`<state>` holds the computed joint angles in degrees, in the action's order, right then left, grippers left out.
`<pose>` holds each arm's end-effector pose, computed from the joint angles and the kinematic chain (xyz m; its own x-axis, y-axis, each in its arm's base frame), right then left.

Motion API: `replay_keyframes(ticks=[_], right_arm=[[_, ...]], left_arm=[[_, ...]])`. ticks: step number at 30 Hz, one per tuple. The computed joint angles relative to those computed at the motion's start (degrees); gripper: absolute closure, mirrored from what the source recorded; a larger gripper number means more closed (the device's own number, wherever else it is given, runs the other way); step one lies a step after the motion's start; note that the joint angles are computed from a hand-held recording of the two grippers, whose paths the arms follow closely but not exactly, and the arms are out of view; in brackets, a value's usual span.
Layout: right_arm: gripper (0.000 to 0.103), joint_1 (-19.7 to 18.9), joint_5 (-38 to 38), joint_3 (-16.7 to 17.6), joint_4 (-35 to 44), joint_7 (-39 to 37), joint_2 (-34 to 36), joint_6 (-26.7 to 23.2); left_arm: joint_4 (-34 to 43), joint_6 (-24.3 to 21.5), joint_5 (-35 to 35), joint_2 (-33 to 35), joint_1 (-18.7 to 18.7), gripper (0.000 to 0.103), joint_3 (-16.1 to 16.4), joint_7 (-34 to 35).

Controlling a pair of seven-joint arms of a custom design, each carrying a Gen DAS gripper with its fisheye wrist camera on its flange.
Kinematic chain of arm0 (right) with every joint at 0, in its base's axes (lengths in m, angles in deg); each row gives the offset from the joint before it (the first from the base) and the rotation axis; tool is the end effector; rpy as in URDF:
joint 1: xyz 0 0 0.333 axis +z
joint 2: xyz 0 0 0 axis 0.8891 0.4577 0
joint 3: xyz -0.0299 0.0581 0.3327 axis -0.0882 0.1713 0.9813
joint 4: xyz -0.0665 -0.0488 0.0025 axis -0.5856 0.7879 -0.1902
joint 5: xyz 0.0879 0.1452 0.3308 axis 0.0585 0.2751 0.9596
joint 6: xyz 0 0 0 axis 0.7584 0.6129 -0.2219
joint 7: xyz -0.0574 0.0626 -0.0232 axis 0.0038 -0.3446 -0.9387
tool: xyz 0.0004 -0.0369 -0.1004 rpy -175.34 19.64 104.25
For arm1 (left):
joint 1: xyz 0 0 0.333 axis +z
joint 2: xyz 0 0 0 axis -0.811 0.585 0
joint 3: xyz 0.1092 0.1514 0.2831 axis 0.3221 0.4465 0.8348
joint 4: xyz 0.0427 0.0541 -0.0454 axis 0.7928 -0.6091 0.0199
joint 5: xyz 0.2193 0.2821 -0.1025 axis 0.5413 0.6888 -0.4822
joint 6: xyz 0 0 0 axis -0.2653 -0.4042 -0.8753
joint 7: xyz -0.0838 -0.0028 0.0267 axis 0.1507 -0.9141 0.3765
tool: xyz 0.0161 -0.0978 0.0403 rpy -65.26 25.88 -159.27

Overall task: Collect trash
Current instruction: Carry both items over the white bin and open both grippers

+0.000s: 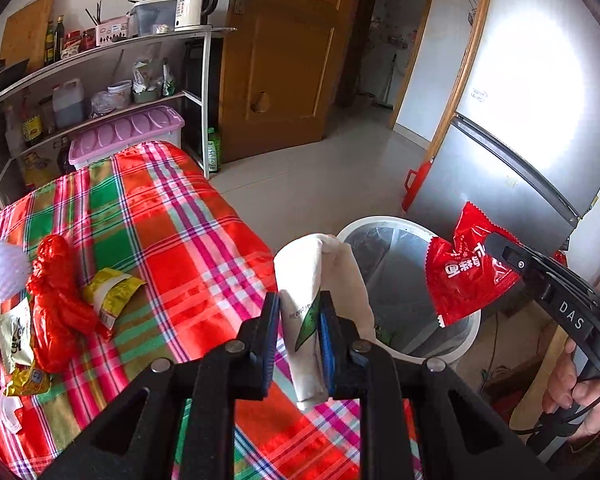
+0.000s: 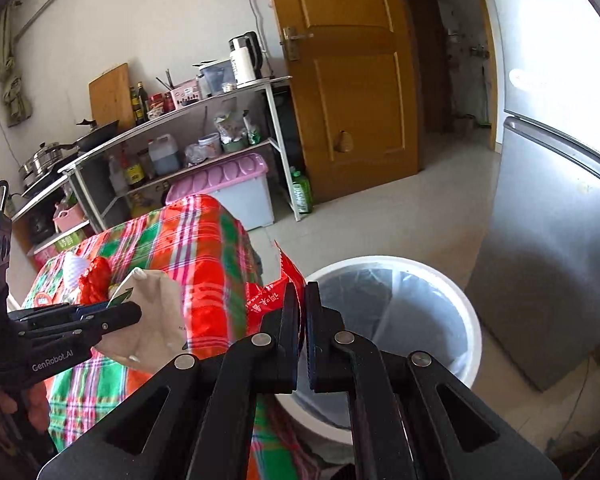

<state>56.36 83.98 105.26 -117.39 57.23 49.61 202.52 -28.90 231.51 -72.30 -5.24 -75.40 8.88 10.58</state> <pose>0.6693 0.1610 0.3293 0.2978 -0.9399 -0.1673 -0.5871 -0.0421 -0.8085 0.6228 -0.2002 0.3419 -0.1000 -0.9808 0.1676 -0.7177 -0.0456 -0.6949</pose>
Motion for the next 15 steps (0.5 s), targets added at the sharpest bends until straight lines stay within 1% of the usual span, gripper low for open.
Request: replay_keyframes(ticks=[1,2,4,8,9,10,11,12,13,14,15], right_arm=[[0.1,0.6,0.5,-1.0,0.6,0.0,0.1,-0.3],[0.1,1.3,1.1,-2.2,1.1,-0.1,0.1,-0.6],[0.1,3.1,2.6,-4.8,2.2,-0.6,0.3,-1.2],[0.1,4.8,5.5,-7.8,3.7,-1.8,1.1,-2.7],[0.1,5.6,6.4,-8.8,4.5,-2.1,1.5,-3.6],[0.1,5.7,7.0,-9.1,5.2,-2.6,1.9,-4.2],[0.1,6.1,7.7,-9.7,5.9,-3.1,2.4,-4.9],[0.1,7.0,8.7,-11.0,6.8,-3.5,2.8,-5.7],[0.1,7.9,9.6,-12.1,7.3,-4.0,3.2,-6.1],[0.1,8.5,10.3,-12.9,8.0,-4.5,3.6,-6.8],[0.1,9.0,11.2,-13.7,8.6,-4.8,4.0,-7.5]], left_arm=[[1.2,-0.5,0.0,0.7,-0.8,0.083,0.5,0.1],[2.7,-1.5,0.2,1.4,-0.4,0.083,-0.4,0.4],[5.6,-3.4,1.0,2.9,1.8,0.083,-3.6,1.1],[11.1,-6.6,2.3,6.0,2.2,0.083,-5.6,0.7],[12.5,-7.9,2.8,6.8,1.2,0.083,-4.9,0.2],[14.0,-8.9,3.7,7.7,-0.5,0.083,-3.4,-0.6],[15.7,-10.1,5.3,8.7,-1.5,0.083,-2.6,-2.0],[17.0,-11.2,4.9,9.5,-0.9,0.083,-3.9,-1.2],[18.6,-12.5,5.0,10.5,1.1,0.083,-6.9,-0.1],[20.1,-13.8,4.9,11.5,2.2,0.083,-8.6,0.4],[21.4,-15.0,5.0,12.3,2.4,0.083,-9.2,0.5]])
